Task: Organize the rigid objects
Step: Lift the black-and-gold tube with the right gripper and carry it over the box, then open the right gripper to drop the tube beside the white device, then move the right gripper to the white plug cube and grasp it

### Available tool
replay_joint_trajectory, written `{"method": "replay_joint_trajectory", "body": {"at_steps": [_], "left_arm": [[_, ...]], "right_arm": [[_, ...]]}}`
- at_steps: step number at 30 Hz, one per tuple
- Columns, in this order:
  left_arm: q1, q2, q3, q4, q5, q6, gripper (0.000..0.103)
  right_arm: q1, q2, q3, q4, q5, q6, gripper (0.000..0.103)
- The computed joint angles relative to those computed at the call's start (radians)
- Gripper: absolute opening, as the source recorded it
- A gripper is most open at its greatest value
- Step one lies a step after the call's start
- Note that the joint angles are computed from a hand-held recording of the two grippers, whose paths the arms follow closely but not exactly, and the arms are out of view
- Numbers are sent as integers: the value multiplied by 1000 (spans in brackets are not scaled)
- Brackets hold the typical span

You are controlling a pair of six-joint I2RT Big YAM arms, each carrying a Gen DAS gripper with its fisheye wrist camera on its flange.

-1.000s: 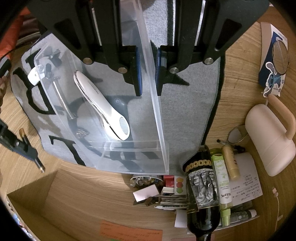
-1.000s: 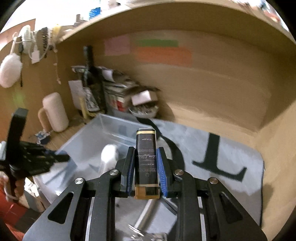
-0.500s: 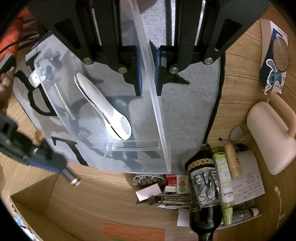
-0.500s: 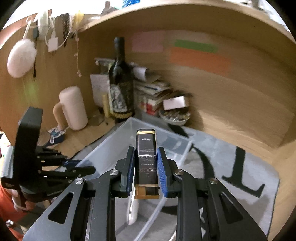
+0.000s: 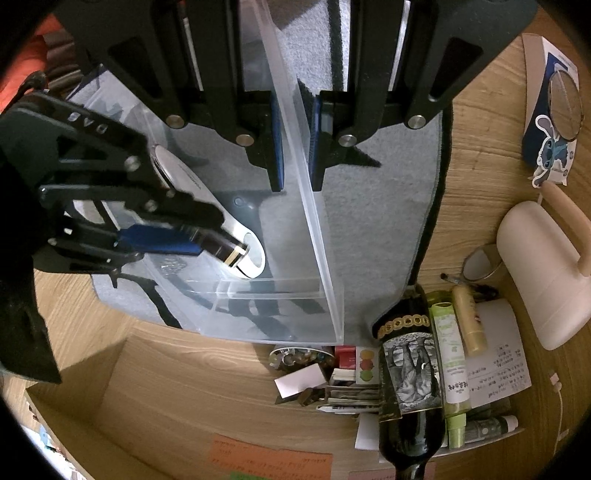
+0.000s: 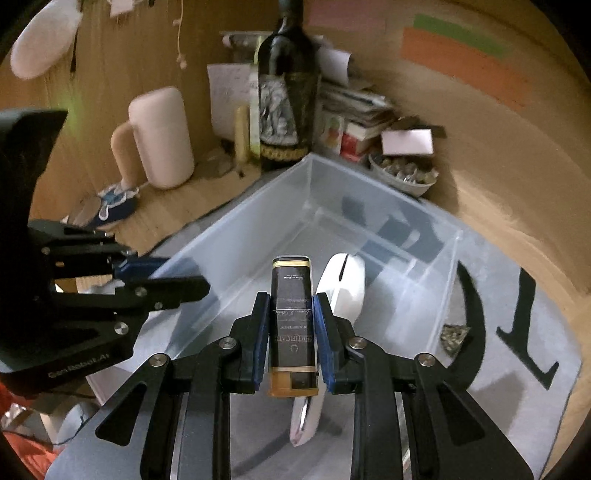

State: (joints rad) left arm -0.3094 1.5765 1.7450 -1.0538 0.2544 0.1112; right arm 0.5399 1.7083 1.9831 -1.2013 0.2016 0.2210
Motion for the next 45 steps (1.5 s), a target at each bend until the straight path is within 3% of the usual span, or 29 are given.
{"method": "replay_joint_trajectory", "body": {"at_steps": [5,12,16,23,28,31,39,45], "left_arm": [[0,-1,-1,1,1,0,12],[0,-1,-1,1,-1,0,12],[0,0,-1,0,-1,1,12],[2,0,0,-1,0,4,12],[1,1,3,-4,-7,7,12],[0,1,3,-6,-12,8,13],[-5,-5,4,-6,-31,14,12],[-12,-7,3,-10,-47,8,12]], "right_arm": [[-6,19,27,-46,-27,10,22],[-3,20,31,-49,-14,12,24],[-2,2,12,-20,4,16,40],[-2,-46,-25,30,52,22,57],[-3,-91,-60,60,94,25,63],[-7,-128,-91,83,121,35,74],[-19,-228,-184,118,195,60,77],[-19,-321,-295,100,274,107,77]]}}
